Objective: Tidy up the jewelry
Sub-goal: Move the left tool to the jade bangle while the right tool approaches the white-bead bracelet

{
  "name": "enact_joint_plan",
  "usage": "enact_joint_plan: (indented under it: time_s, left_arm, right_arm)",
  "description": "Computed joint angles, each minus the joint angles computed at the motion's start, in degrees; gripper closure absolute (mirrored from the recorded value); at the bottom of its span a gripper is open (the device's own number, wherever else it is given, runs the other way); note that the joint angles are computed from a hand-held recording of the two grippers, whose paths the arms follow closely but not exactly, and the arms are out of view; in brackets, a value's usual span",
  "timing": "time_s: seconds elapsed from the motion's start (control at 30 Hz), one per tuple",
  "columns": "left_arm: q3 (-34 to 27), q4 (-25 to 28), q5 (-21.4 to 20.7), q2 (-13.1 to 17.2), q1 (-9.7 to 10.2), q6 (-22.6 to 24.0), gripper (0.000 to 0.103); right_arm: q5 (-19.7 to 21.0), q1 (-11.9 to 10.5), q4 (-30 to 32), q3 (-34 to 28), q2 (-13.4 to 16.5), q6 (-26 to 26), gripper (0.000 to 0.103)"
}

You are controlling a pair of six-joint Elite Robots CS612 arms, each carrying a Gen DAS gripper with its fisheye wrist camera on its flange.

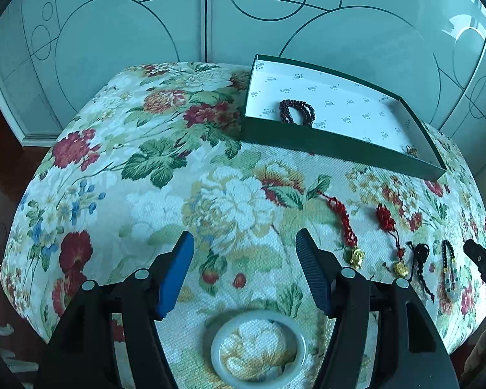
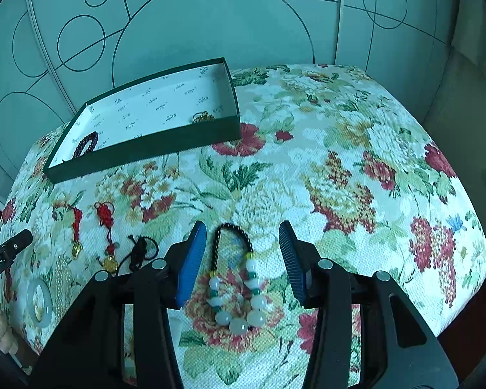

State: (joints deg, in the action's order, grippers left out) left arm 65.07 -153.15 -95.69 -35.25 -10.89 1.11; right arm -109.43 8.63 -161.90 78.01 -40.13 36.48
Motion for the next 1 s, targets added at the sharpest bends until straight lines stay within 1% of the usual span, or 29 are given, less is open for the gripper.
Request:
enact_joint_plan:
  time_s: [0.1, 0.23, 0.33, 0.37, 0.4, 0.43, 0.5, 0.7, 1.0]
  left_arm:
    - [1.89, -0.45, -0.37, -0.99, 0.23, -0.92, 0.038]
    - [5.12, -2.85, -0.16, -2.58, 0.22, -0.74, 0.038]
    - [6.9, -3.74, -0.32, -3.42, 0.22, -0.73, 0.038]
    - [7.54, -3.94, -0.25, -3.72, 0.2, -0.61, 0.037]
    - [8.09, -4.26, 0.13, -3.97, 0.12, -0.57, 0.032]
    - [8.74, -4.83, 0.63, -4.23, 0.02, -0.58, 0.03]
    - [9.55, -5.48, 0.28, -4.51, 0.09, -0.7, 0.029]
    - [10.73, -4.5, -0.17, -4.87, 0.11, -0.73, 0.029]
    - [10.66, -3.13, -0.16, -4.62, 0.06, -0.16, 0.029]
  right_arm:
    - [0.02, 0.28, -0.78, 1.34, -0.47, 0.4, 0.057]
    - [-0.35, 0.64, -2.53, 2.82, -1.22, 0.45, 0.056]
    - [-1.04, 0.95, -4.39, 4.08, -1.79, 0.52, 0.052]
    - [-1.13, 1.04, -4.9, 4.47, -1.96, 0.62, 0.05]
    - [-1.25, 1.14, -5.36, 4.84, -2.1, 0.64, 0.05]
    - [-1.27, 1.22, -5.63, 5.2, -2.23, 0.68, 0.05]
    - [-1.09, 1.34, -5.96, 5.82, -2.45, 0.75, 0.05]
    - [-0.73, 1.38, -6.97, 7.03, -2.78, 1.56, 0.05]
    - [-0.29, 1.44, -6.6, 6.63, -2.46, 1.37, 0.05]
